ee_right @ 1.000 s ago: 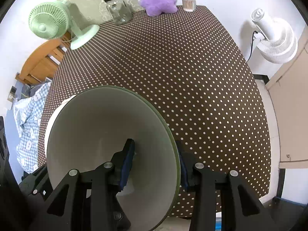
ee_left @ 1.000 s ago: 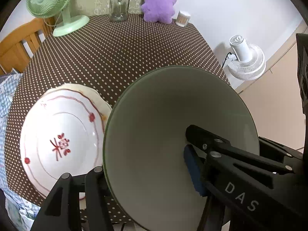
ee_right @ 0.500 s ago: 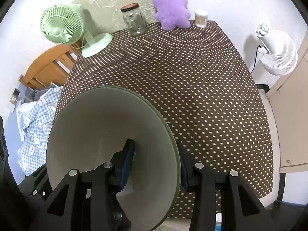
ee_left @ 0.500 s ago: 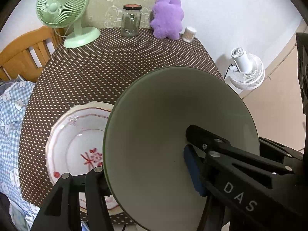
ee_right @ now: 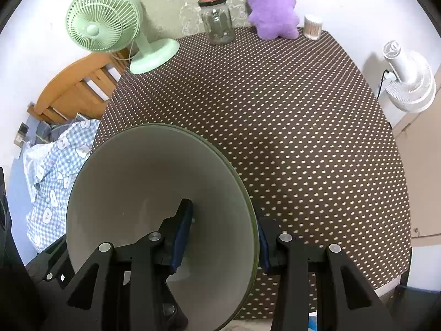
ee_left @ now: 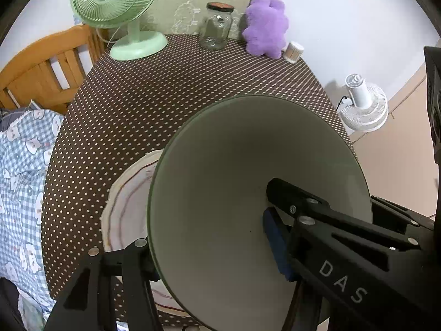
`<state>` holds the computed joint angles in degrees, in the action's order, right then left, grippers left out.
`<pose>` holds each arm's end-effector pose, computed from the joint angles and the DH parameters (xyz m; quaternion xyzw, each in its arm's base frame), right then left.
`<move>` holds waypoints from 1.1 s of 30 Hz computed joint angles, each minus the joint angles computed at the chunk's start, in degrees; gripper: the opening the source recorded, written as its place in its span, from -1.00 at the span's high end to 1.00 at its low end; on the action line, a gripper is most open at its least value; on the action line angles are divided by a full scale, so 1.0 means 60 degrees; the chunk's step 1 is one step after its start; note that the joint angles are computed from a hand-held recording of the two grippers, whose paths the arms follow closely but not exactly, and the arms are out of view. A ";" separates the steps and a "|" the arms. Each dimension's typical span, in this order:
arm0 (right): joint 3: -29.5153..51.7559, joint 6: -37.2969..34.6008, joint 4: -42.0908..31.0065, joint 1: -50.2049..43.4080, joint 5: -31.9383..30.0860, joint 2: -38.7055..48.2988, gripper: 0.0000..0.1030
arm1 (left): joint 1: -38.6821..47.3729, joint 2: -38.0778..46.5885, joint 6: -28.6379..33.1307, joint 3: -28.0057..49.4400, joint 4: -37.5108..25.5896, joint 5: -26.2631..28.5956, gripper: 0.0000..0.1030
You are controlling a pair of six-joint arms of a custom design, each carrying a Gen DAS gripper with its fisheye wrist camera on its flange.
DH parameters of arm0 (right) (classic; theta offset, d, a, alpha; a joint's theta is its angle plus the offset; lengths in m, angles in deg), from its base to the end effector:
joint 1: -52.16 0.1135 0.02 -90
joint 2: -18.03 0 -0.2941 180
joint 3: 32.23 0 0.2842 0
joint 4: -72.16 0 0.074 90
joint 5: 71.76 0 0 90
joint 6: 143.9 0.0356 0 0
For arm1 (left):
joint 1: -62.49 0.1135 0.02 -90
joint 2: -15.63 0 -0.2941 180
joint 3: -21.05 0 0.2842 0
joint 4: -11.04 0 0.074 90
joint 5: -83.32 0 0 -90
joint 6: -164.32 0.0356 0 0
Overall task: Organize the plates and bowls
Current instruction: 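Tilt and lower the grey-green bowl onto the red-patterned plate stack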
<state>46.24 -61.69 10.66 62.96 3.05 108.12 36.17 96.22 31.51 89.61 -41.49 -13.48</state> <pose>0.3227 0.0711 0.2467 -0.1775 0.9645 0.1345 0.1420 0.2679 -0.1278 0.2457 -0.1526 0.9618 -0.0771 0.2138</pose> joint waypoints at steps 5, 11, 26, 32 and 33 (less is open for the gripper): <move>-0.0101 0.0638 0.0197 0.0697 0.0235 0.0250 0.13 | 0.0603 -0.0212 0.0411 -0.0444 0.0021 0.0437 -0.20; -0.0294 0.1171 0.0313 0.1277 0.0512 0.0457 0.13 | 0.1213 -0.0320 0.0900 -0.0921 0.0110 0.1005 -0.20; -0.0679 0.1993 0.0731 0.1638 0.0896 0.0435 0.08 | 0.1552 -0.0577 0.1428 -0.1517 0.0602 0.1423 -0.20; -0.0927 0.2067 0.0855 0.1724 0.1261 0.0004 0.05 | 0.1532 -0.0647 0.1730 -0.1484 0.0499 0.1486 -0.48; -0.0956 0.2052 0.0892 0.1728 0.1257 -0.0069 -0.01 | 0.1459 -0.0734 0.1779 -0.1482 0.0486 0.1380 -0.52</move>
<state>40.51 -49.38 16.01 73.32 10.59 107.71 44.92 91.82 42.18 80.71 -38.57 -5.20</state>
